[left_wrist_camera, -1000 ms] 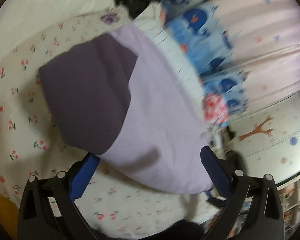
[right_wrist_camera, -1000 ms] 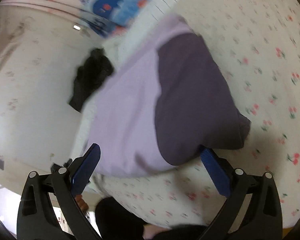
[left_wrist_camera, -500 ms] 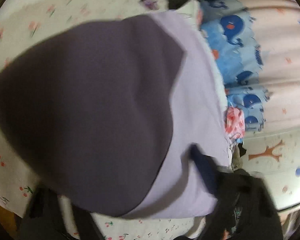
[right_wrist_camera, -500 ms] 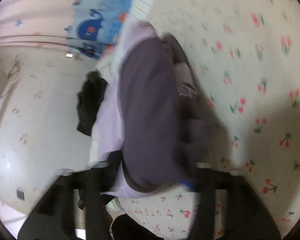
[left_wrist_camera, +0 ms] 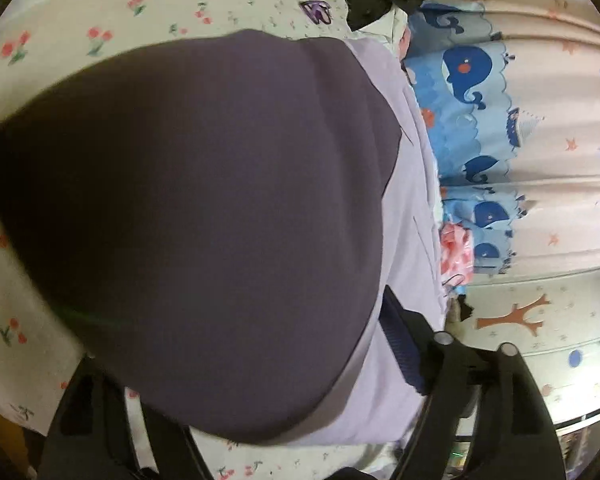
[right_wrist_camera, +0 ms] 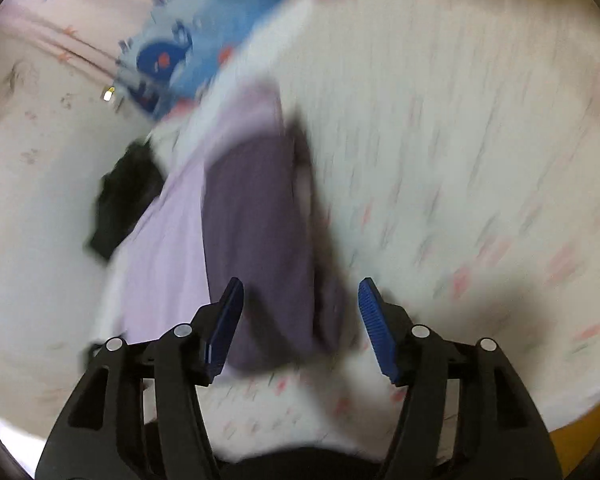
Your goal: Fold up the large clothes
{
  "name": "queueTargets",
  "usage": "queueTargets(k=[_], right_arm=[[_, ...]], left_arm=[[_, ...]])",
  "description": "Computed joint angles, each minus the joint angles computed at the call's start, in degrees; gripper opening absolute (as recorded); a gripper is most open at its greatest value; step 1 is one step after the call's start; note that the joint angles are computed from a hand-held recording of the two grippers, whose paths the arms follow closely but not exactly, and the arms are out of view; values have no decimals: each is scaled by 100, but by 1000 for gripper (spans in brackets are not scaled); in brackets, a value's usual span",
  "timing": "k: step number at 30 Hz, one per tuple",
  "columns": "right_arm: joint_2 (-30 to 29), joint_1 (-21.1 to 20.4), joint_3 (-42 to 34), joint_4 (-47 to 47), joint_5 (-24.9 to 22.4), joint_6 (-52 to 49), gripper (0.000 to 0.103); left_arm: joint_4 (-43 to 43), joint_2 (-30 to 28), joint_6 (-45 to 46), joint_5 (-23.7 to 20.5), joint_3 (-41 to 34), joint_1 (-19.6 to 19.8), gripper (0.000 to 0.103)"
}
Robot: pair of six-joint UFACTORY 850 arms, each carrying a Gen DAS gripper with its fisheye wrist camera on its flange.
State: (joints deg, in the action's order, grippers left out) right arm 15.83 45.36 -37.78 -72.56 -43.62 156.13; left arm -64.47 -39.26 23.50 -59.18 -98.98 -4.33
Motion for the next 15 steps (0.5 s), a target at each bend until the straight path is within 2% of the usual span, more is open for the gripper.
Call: queueTargets(k=[1,2,3,5,6,8,10,12,13,15], right_arm=[[-159,105,-322,218,-521,-537,63],[-344,110,-674,316,-802,-1137,68],[-667,29,-1134,245,-843,-1736,71],[-1327,-245,-1953,353,-453,-2936,74],[-1836,-403,-2500,363,-225,-3535,74],[-2868,-656,-3649,738,-59,-4735,75],[-3961,-1038,-4848,1168,74,-5934,75],[-4996,-1271,-6047,2265,-334,-7133,76],[-5494,-1386,-6568,2865,-610,-7733,85],[-5991,-1463,-7183,3417,-860,-8363,85]], left_arm=[[-6,-15,-138,131,-19,-42,84],[-44,22,-202,279,54,-56,89],[-96,65,-265,467,123,-89,91],[-224,127,-160,756,225,-158,91],[-440,203,133,859,362,-163,91],[-676,313,490,932,536,-169,77],[-862,351,692,914,602,-150,71],[-955,412,868,943,669,-155,68],[-1045,423,1014,923,694,-149,67],[-1149,472,1343,929,729,-159,65]])
